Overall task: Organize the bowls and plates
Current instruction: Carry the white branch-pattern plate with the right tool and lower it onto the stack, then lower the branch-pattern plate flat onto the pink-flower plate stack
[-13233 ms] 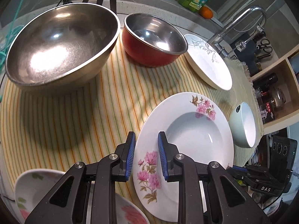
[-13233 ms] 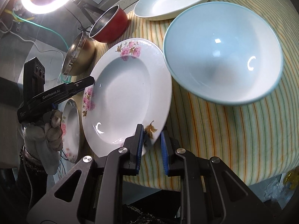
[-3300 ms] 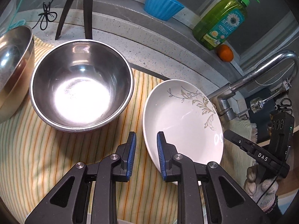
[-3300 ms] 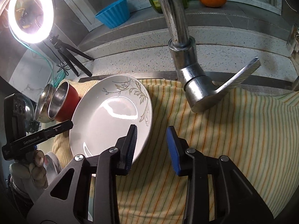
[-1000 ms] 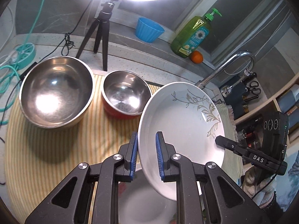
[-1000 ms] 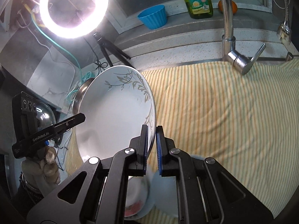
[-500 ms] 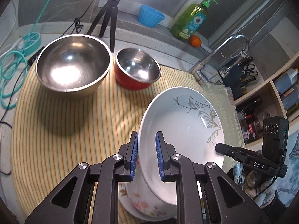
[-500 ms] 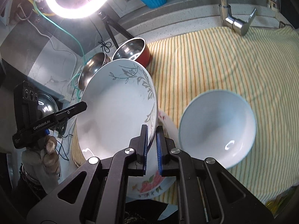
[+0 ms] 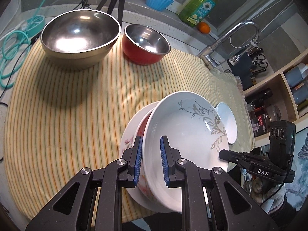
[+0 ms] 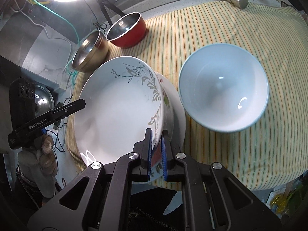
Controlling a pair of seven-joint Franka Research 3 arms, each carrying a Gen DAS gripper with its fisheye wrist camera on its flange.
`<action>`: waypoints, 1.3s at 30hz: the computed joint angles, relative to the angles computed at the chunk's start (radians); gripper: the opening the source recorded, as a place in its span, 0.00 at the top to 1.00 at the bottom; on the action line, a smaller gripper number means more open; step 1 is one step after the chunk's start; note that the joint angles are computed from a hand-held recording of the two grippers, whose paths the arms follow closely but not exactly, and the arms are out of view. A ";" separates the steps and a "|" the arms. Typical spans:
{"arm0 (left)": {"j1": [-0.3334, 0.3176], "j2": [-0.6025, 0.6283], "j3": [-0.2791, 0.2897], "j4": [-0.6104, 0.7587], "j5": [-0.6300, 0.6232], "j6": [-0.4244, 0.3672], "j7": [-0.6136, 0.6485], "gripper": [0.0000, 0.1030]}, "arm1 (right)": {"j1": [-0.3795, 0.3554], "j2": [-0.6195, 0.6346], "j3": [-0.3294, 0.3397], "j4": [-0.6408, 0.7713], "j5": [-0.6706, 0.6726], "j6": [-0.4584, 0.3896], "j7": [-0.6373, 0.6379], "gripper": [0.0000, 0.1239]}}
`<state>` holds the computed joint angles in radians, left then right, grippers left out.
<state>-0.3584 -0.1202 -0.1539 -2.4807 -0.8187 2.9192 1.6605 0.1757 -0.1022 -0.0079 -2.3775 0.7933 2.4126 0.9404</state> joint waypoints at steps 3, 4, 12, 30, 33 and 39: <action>-0.001 0.002 -0.002 -0.002 0.000 0.001 -0.001 0.84 | 0.002 -0.003 0.004 -0.011 -0.019 0.010 0.009 0.93; 0.000 0.004 -0.002 -0.001 0.004 0.000 -0.003 0.84 | 0.004 -0.005 0.006 -0.015 -0.026 0.017 0.012 0.93; 0.004 0.011 -0.007 -0.002 0.007 -0.002 -0.006 0.84 | 0.013 -0.006 0.011 -0.025 -0.052 0.032 0.030 0.93; 0.015 0.023 -0.021 -0.003 0.004 -0.017 -0.006 0.84 | 0.034 -0.014 0.024 -0.042 -0.174 0.090 0.073 0.88; 0.019 0.025 -0.025 -0.003 0.038 -0.012 -0.032 0.84 | 0.037 -0.013 0.023 -0.043 -0.174 0.093 0.065 0.87; 0.021 0.027 -0.026 -0.002 0.066 -0.008 -0.053 0.84 | 0.042 -0.016 0.027 -0.050 -0.183 0.111 0.061 0.86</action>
